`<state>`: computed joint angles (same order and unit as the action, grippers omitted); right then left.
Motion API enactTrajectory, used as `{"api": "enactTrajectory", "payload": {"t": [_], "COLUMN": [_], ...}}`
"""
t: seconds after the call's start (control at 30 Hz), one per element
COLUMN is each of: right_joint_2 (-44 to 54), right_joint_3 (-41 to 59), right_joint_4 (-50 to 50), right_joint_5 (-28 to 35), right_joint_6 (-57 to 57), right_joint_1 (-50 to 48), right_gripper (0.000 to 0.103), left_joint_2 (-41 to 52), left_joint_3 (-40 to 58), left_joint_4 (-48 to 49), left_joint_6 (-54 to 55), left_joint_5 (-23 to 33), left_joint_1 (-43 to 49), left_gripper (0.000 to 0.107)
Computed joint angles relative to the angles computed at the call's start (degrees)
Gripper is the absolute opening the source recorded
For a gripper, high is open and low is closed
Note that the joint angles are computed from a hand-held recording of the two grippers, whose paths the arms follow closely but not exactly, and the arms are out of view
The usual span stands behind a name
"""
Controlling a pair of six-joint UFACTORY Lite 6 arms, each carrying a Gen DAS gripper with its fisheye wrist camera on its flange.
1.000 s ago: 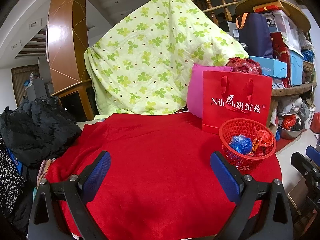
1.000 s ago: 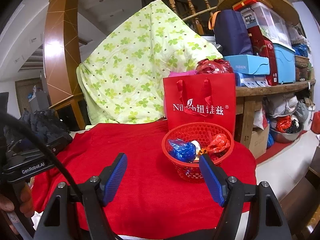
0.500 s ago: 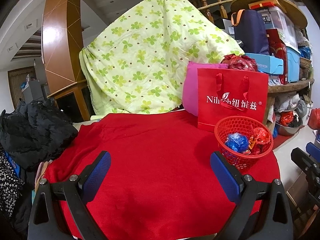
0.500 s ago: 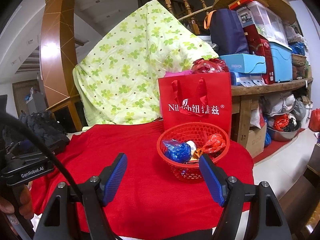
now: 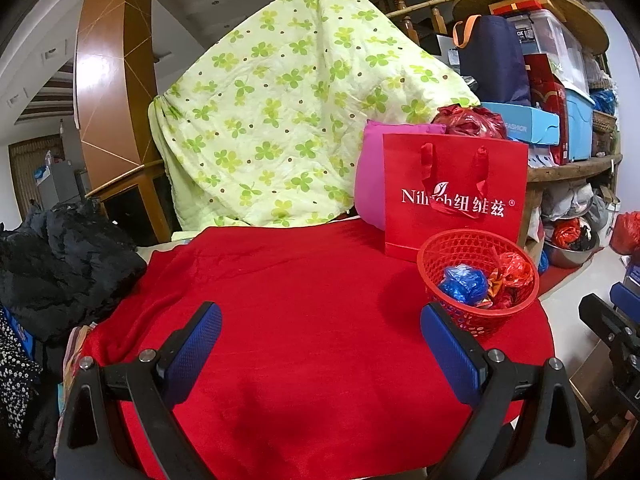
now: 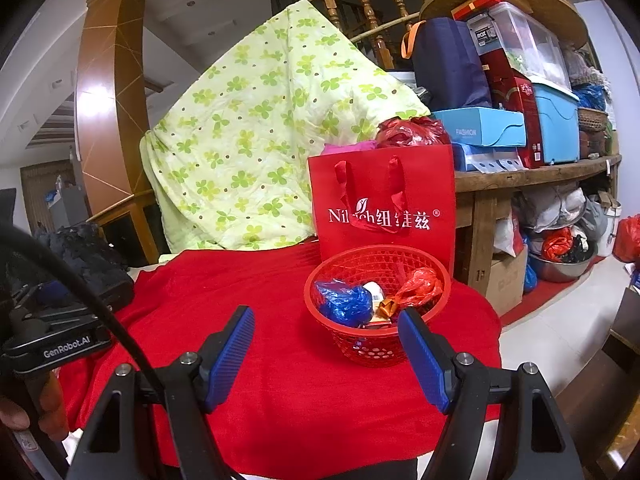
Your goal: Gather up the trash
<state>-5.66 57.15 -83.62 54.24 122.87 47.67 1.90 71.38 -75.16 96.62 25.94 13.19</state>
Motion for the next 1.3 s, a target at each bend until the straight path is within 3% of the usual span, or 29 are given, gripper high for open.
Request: {"api": "enactTrajectory", "payload": {"t": [0.63, 1.3], "right_joint_2": [0.35, 12.6], "right_joint_3": [0.69, 13.1], "right_joint_4": [1.64, 2.82], "right_joint_5": [-3.03, -9.04], "right_joint_6": [-2.51, -9.1], "right_joint_1": [-5.28, -11.37], "right_gripper": [0.077, 0.077], "left_joint_2": [7.9, 20.69], "left_joint_3": [7.44, 22.03], "left_joint_4": [5.84, 16.9], "left_joint_6": [-7.11, -20.24], "left_joint_5": [-1.61, -1.43], "left_joint_1": [-4.48, -5.05], "left_gripper": [0.099, 0.099]}}
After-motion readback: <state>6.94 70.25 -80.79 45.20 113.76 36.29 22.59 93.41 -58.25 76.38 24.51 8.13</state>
